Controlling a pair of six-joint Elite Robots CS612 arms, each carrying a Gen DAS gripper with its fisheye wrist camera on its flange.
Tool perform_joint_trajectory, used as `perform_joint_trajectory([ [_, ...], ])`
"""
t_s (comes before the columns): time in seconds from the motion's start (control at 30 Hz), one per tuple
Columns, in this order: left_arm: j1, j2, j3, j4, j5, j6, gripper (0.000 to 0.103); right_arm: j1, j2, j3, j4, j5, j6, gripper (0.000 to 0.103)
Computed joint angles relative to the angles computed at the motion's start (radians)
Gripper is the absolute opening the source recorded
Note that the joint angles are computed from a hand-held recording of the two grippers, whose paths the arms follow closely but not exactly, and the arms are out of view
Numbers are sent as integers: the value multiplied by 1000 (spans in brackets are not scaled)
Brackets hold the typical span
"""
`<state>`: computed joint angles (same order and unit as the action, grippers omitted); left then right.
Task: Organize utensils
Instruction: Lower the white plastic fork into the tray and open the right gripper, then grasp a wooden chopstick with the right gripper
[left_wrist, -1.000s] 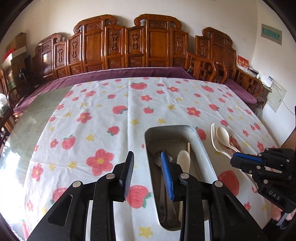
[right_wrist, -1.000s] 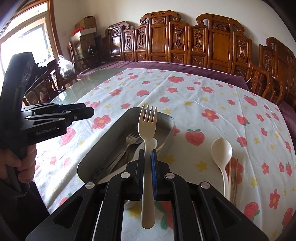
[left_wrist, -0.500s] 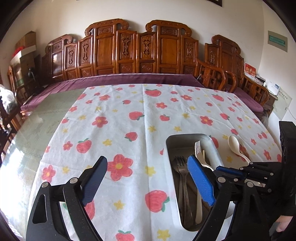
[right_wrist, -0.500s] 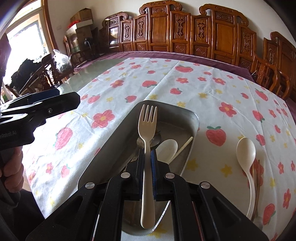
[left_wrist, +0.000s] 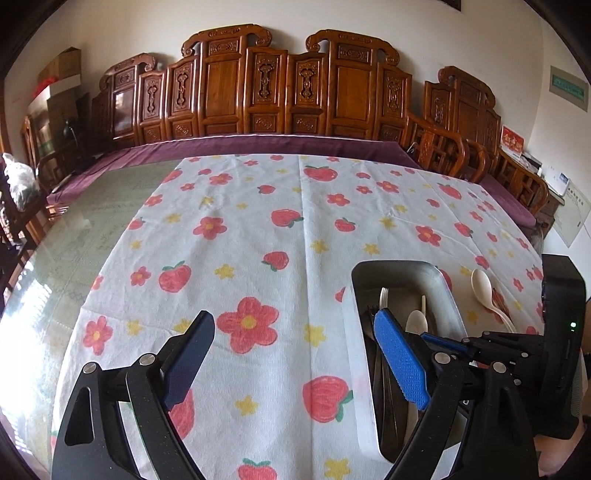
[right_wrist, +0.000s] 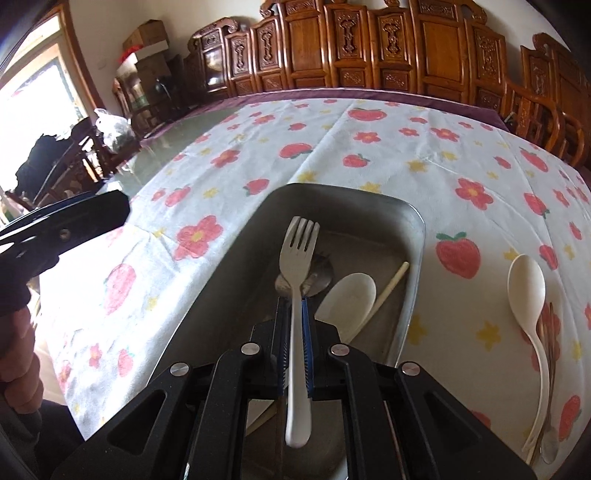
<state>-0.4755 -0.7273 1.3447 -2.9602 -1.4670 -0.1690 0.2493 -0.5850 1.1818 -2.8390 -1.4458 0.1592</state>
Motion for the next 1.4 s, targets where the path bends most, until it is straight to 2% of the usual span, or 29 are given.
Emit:
perform_joint_trajectory([
  [0.13,-4,-1,2,-5,-5,8,85,-7,-17,32,-39,27,-15,9],
  [0.37,-20,-6,10,-19,-39,34,85,-37,-104,186,-174,7,-49,9],
  [0.6,-45,-6,13,-25,-66,61,85,-85,-181,330,-252,-113,-95,9],
  [0.7,-58,-5,15,-30,-74,71,85,-109,-186,353,-238,-156,-86,15],
  [0.9,-79,-9,29,-41,-97,89,85,-142,-166,367,-209,-165,-42,15],
  [1.1,-98,-13,47,-60,-112,109,85,-147,-141,348,-166,-150,-11,15],
  [1.33,-111,-18,60,-65,-117,127,85,-146,-142,347,-125,-155,-13,15],
  [1.4,-112,-18,61,-64,-124,123,85,-146,-144,350,-127,-152,-10,10],
])
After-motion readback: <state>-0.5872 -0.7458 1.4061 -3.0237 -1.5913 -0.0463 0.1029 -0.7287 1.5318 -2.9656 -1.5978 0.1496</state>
